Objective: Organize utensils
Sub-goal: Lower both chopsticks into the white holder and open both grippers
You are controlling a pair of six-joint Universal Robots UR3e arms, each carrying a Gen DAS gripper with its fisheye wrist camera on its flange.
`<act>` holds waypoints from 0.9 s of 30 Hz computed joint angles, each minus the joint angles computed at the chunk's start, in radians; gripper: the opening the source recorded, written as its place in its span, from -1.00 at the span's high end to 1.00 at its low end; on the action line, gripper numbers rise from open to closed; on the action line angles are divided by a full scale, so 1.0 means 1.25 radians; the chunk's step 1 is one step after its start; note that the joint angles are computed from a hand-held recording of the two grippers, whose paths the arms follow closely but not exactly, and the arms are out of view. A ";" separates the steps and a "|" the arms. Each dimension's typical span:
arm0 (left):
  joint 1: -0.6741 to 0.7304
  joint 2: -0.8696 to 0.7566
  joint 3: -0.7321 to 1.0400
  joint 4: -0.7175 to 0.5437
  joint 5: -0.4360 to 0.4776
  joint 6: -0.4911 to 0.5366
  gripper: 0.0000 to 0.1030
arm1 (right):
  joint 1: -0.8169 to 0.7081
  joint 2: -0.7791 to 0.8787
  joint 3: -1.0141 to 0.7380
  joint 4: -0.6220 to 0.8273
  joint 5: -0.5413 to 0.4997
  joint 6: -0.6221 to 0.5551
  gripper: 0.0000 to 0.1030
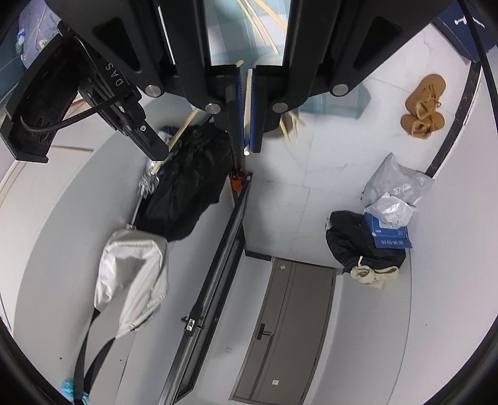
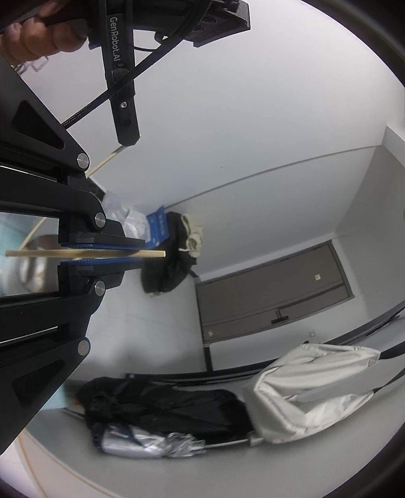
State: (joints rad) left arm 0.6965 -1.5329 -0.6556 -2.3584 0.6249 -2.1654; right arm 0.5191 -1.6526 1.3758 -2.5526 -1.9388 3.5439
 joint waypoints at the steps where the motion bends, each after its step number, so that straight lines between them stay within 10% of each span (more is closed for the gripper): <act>1: -0.016 -0.017 0.010 0.026 -0.001 -0.028 0.99 | -0.018 0.012 -0.020 0.001 0.016 -0.010 0.93; 11: -0.162 -0.119 -0.058 0.382 0.061 -0.281 0.99 | -0.153 0.131 -0.169 0.014 0.138 -0.084 0.92; 27: -0.233 -0.163 -0.137 0.477 0.151 -0.320 0.99 | -0.213 0.190 -0.117 -0.020 0.264 -0.179 0.92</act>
State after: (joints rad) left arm 0.4052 -1.7370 -0.8262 -1.7622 0.8131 -2.5654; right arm 0.2532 -1.4151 1.2294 -2.5774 -1.6086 3.3196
